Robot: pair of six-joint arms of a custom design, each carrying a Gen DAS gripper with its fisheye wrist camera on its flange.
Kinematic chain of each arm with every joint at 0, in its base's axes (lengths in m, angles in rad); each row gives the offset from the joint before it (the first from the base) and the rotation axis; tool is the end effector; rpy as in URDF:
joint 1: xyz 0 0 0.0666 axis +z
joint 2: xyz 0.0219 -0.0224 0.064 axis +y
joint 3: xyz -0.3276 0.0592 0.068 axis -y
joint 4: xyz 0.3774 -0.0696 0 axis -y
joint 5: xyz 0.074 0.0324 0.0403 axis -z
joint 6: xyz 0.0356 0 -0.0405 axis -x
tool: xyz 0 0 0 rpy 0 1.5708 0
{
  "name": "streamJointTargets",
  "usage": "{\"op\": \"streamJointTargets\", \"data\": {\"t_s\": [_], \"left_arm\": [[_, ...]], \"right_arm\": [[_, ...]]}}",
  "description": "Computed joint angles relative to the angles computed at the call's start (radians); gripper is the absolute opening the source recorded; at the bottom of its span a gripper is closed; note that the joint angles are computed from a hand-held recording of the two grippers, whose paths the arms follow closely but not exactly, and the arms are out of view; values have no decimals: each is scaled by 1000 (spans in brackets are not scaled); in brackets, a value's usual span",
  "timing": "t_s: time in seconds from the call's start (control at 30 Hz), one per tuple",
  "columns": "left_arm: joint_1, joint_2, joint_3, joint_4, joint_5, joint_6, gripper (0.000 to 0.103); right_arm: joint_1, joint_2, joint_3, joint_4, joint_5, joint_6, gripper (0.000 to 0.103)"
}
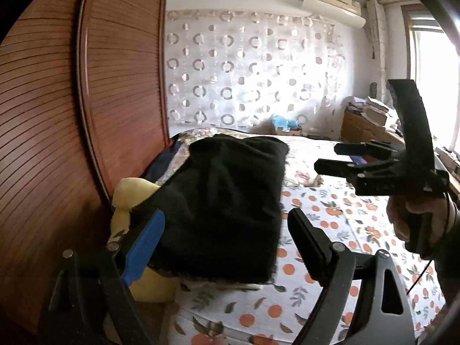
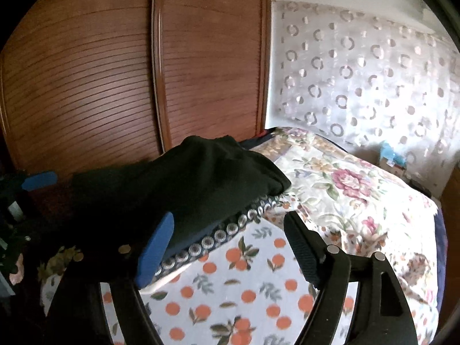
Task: Fold small clothes
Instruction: 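Carry the shirt to the dark clothes stack and lower it on top, then open both grippers and withdraw from the stacked shirt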
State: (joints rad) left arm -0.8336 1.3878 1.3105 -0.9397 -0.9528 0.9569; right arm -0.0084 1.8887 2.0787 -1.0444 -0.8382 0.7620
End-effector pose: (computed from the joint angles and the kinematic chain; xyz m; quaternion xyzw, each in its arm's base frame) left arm 0.3271 -0.3176 0.3554 -0.1778 0.8455 0.0863 0.4961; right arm 0.6238 0.0208 0.4179 -0.4474 0.7430 0.2329 0.4400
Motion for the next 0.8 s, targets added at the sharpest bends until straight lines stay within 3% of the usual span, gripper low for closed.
{"op": "streamJointTargets", "data": {"t_s": [0.53,0.8], "left_arm": [[-96,107,150,32,-6,-94,88],[-143,168,254,65,-25,-161,88]], "right_arm": [[-149,-324,-449,257,-45,-133,81],[-236,-463,-591,381,-55,-273,81]]}}
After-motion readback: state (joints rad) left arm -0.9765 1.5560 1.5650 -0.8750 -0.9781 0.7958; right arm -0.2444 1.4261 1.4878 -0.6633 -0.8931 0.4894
